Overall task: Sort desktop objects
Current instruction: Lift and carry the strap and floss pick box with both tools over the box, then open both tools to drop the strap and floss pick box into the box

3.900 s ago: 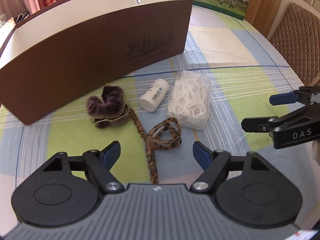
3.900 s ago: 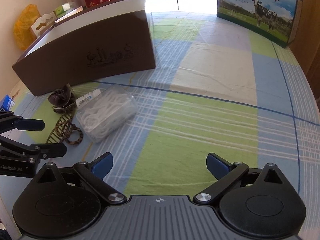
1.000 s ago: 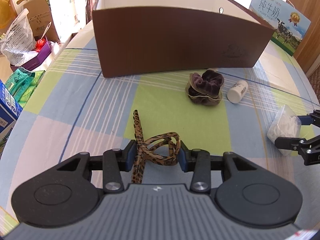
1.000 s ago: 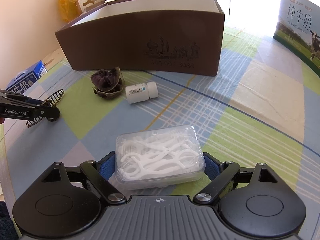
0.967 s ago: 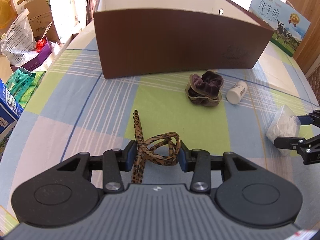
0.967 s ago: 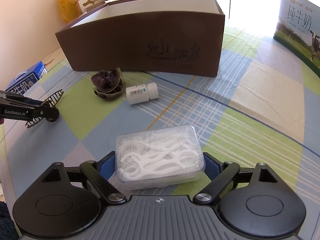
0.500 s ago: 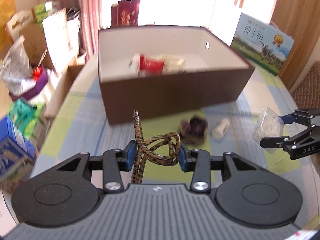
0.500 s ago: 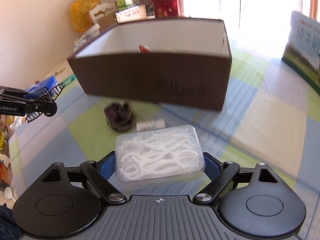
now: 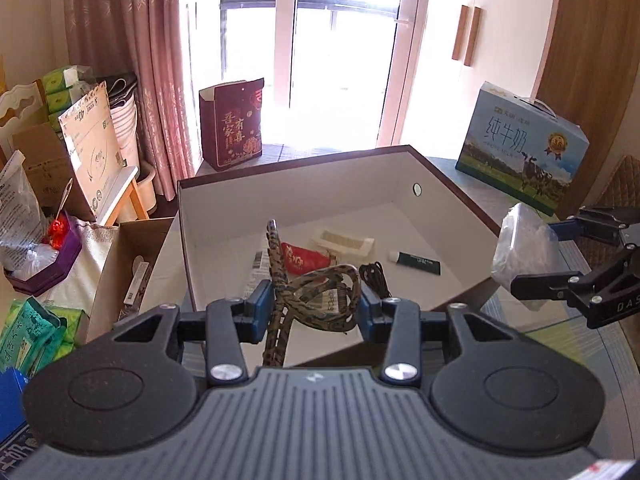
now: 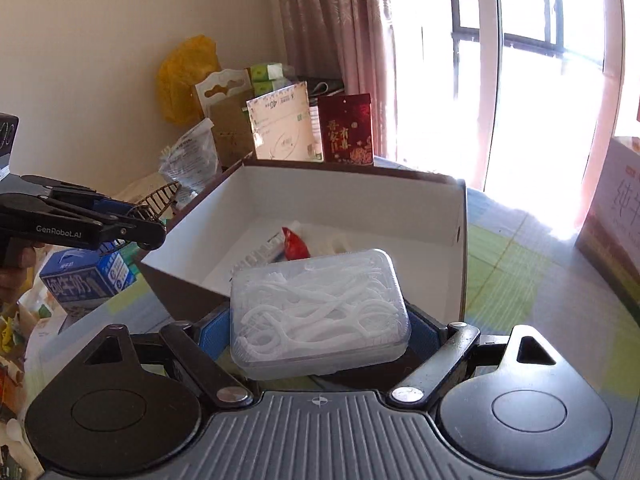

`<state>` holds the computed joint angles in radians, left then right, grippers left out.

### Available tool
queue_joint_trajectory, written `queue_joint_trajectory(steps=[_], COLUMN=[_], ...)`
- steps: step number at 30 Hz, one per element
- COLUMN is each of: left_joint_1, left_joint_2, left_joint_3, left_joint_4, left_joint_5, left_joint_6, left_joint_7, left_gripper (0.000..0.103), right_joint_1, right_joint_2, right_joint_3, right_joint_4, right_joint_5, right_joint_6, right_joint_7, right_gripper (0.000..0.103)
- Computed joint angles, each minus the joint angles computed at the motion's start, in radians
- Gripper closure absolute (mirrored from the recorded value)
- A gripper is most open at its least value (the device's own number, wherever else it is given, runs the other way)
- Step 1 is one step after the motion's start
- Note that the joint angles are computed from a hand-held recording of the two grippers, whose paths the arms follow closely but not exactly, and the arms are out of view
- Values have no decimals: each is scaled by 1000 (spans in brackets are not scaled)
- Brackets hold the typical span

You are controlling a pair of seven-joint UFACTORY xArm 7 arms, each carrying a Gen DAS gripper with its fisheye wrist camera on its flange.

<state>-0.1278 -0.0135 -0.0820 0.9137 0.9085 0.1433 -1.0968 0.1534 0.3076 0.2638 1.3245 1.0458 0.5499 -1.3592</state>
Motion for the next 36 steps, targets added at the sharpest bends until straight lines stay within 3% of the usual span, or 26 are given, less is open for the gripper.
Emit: queue_joint_trajectory(steps=[5, 15, 19, 25, 31, 36], left_joint_1=[-10, -60, -83, -124, -124, -119], left_joint_2=[85, 241, 288, 342, 400, 429], left_joint_3=[28, 77, 83, 109, 94, 88], left_joint_4=[82, 193, 225, 259, 318, 378], left_joint_5=[-96, -352, -441, -496, -570, -622], left_joint_6=[-6, 49, 98, 154, 243, 337], left_joint_7=[107, 369, 464, 525, 602, 638], left_gripper=[66, 66, 66, 66, 66, 69], right_joint_1=[38, 107, 142, 161, 169, 167], right_joint_2=[96, 279, 349, 439, 498, 490], right_joint_3=[9, 3, -27, -49, -58, -52], right_joint_4=[117, 308, 385, 491, 565, 551], right_joint_5=[-88, -388, -518, -676, -800, -862], right_joint_6=[-38, -97, -81, -21, 35, 45], right_joint_7=[90, 377, 511, 658, 751, 745], right_gripper=[18, 18, 18, 18, 18, 18])
